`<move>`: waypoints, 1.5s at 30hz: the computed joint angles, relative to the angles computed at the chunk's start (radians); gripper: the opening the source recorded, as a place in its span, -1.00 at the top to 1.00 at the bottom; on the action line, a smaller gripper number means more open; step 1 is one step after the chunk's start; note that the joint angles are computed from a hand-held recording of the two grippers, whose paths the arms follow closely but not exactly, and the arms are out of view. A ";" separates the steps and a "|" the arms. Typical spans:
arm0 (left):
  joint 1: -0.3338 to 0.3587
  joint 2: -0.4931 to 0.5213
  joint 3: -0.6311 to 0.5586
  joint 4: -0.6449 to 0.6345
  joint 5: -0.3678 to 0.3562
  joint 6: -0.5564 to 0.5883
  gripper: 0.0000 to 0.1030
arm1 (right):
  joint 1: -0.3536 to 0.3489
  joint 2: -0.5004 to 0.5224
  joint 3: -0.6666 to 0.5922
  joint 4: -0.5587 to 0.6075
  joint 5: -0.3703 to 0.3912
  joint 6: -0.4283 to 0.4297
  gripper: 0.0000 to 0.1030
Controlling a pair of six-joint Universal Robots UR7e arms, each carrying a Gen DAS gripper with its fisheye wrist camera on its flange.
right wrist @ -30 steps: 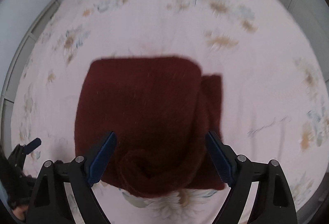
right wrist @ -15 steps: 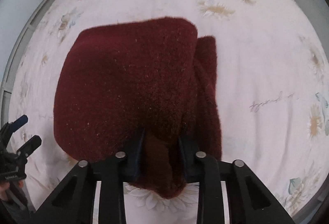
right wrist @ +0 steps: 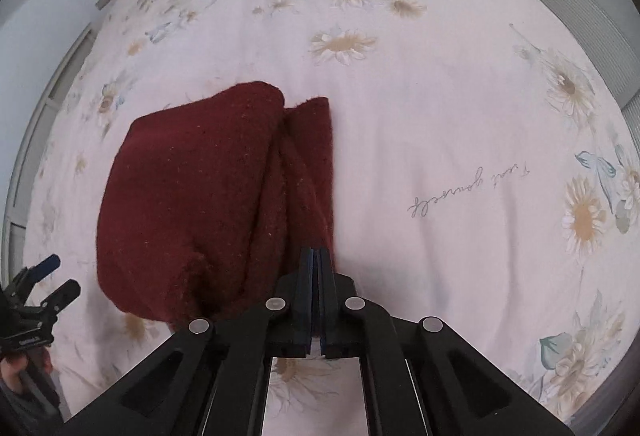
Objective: Fold small clothes
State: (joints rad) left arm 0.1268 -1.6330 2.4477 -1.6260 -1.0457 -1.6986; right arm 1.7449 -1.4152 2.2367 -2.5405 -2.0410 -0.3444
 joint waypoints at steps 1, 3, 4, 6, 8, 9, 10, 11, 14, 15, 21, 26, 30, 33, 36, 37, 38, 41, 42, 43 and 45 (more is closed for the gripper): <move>-0.001 0.000 -0.001 0.003 -0.002 0.002 -0.98 | 0.002 0.001 -0.002 0.004 0.001 0.007 0.85; -0.003 -0.001 -0.002 0.008 -0.003 0.005 -0.98 | 0.016 0.008 -0.007 0.000 -0.003 0.031 0.47; -0.004 0.000 -0.001 0.008 -0.004 0.004 -0.98 | 0.022 0.011 -0.013 0.002 -0.007 0.037 0.09; -0.006 -0.007 0.003 0.010 -0.004 -0.002 -0.98 | 0.042 0.028 -0.027 -0.003 -0.005 0.052 -0.16; -0.007 -0.011 0.007 0.012 -0.006 -0.008 -0.98 | 0.060 0.048 -0.047 0.010 -0.001 0.071 -0.17; -0.006 -0.015 0.009 0.013 -0.007 -0.011 -0.98 | 0.072 0.065 -0.061 0.020 0.001 0.081 -0.18; -0.006 -0.019 0.011 0.013 -0.008 -0.014 -0.98 | 0.082 0.083 -0.073 0.029 0.001 0.090 -0.19; -0.006 -0.023 0.015 0.013 -0.009 -0.017 -0.98 | 0.089 0.099 -0.081 0.032 0.000 0.096 -0.19; -0.009 -0.036 0.023 0.018 -0.017 -0.021 -0.98 | 0.108 0.166 -0.111 0.062 -0.006 0.115 -0.19; -0.009 -0.040 0.025 0.021 -0.021 -0.021 -0.98 | 0.111 0.191 -0.121 0.081 -0.010 0.120 -0.19; -0.012 -0.061 0.031 0.052 -0.033 -0.044 -0.98 | 0.098 0.272 -0.146 0.181 -0.035 0.151 -0.10; -0.012 -0.074 0.037 0.060 -0.039 -0.055 -0.98 | 0.074 0.281 -0.151 0.229 -0.024 0.159 0.22; -0.013 -0.073 0.039 0.054 -0.039 -0.055 -0.98 | 0.099 0.255 -0.115 0.151 -0.049 0.074 0.70; -0.012 -0.063 0.035 0.049 -0.041 -0.048 -0.98 | 0.100 0.214 -0.085 0.091 -0.049 0.028 0.75; -0.017 -0.052 0.028 0.048 -0.038 -0.042 -0.98 | 0.081 0.158 -0.071 0.067 -0.021 0.008 0.76; -0.018 -0.048 0.025 0.047 -0.036 -0.040 -0.98 | 0.074 0.140 -0.067 0.061 -0.015 0.003 0.76; -0.019 -0.044 0.021 0.047 -0.032 -0.038 -0.98 | 0.070 0.124 -0.063 0.052 -0.014 -0.005 0.76; -0.017 -0.031 0.013 0.038 -0.020 -0.027 -0.98 | 0.059 0.084 -0.049 0.037 -0.013 -0.020 0.76; -0.015 -0.027 0.011 0.033 -0.015 -0.023 -0.98 | 0.053 0.069 -0.044 0.034 -0.013 -0.027 0.76; -0.013 -0.022 0.008 0.030 -0.012 -0.018 -0.98 | 0.048 0.063 -0.041 0.025 -0.017 -0.031 0.76; -0.009 -0.011 0.003 0.020 -0.006 -0.009 -0.98 | 0.038 0.064 -0.032 0.002 -0.034 -0.036 0.76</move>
